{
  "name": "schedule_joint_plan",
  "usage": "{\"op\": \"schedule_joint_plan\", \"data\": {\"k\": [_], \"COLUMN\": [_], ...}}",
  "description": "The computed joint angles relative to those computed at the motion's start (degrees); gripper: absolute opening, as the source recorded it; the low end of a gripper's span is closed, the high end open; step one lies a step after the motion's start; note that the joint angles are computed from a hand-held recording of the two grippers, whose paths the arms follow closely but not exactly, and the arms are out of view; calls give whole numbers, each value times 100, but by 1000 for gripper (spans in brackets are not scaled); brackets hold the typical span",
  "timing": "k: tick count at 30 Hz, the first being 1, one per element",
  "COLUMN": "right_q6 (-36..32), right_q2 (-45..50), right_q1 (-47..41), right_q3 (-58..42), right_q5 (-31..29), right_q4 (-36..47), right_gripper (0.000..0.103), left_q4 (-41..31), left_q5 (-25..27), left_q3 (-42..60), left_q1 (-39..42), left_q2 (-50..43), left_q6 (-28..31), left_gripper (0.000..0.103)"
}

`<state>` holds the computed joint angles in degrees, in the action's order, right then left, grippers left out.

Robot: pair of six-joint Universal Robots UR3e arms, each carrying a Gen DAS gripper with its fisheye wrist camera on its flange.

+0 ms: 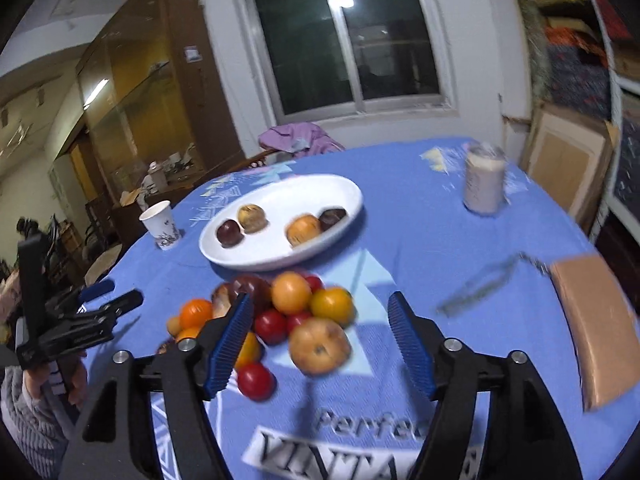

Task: Organize fruits
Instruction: 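Lower both held fruits onto the white plate and open both tools, then reach the left tool to another brown mangosteen and grasp it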

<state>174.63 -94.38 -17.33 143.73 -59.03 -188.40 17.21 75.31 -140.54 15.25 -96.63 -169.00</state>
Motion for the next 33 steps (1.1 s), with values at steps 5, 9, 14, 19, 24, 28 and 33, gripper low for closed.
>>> {"op": "schedule_joint_plan", "data": {"k": [5, 9, 14, 19, 24, 28, 33], "right_q6": [80, 141, 127, 114, 113, 129, 116], "right_q2": [84, 190, 214, 201, 258, 277, 277], "right_q1": [-244, 2, 110, 110, 161, 123, 113], "right_q3": [118, 23, 0, 3, -52, -48, -23], "right_q5": [175, -35, -139, -139, -167, -145, -107], "right_q4": [-13, -69, -73, -29, 17, 20, 1], "right_gripper": [78, 81, 82, 82, 83, 83, 83], "left_q4": [499, 556, -70, -609, -930, -244, -234], "left_q5": [72, 80, 177, 481, 716, 1538, 906], "left_q3": [-531, -558, -202, 276, 546, 467, 85], "left_q1": [-385, -528, -576, -823, -933, -958, -66], "left_q2": [6, -49, -126, -415, -588, -735, -318], "left_q6": [439, 589, 558, 614, 514, 228, 80], "left_gripper": [91, 94, 94, 94, 96, 96, 96]}}
